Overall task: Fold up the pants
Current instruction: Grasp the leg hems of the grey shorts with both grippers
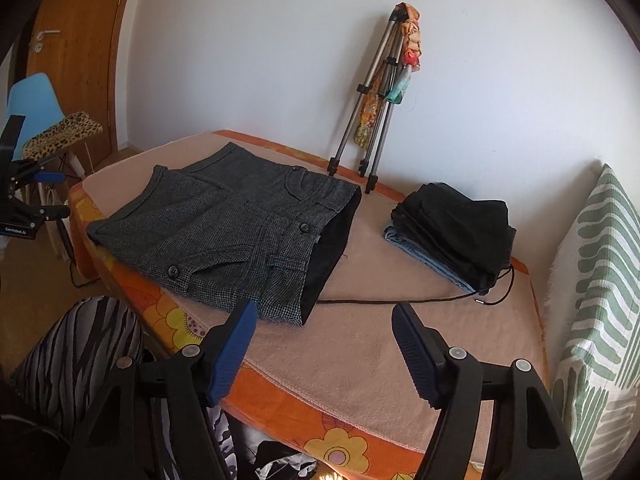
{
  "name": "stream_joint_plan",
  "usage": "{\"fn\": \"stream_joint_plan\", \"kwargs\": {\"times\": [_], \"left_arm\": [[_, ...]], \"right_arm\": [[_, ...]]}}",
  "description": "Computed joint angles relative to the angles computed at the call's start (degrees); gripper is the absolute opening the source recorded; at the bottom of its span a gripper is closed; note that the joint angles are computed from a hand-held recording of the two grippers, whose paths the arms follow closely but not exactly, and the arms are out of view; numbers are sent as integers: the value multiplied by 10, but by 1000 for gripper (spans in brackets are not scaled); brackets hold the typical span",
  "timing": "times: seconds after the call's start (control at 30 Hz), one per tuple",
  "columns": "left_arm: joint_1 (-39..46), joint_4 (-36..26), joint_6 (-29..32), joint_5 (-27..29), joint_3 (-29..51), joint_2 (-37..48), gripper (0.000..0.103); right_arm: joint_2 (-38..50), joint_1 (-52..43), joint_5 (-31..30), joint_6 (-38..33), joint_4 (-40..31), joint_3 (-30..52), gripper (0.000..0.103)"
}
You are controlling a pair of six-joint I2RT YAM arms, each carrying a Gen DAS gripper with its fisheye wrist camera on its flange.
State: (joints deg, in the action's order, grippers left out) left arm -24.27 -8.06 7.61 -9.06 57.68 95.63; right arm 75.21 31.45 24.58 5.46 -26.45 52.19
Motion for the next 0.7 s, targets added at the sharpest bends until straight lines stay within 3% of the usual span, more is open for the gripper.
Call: {"fn": "stream_joint_plan", "kwargs": {"times": [0.2, 0.6, 0.7], "left_arm": [[19, -11, 15, 61, 1, 20, 42], [51, -49, 51, 122, 88, 115, 34], [58, -63, 50, 136, 114, 140, 32]], "right_arm": [[25, -24, -70, -96, -27, 27, 58], [274, -24, -154, -234, 6, 139, 53], [324, -24, -149, -269, 5, 168, 53]]}}
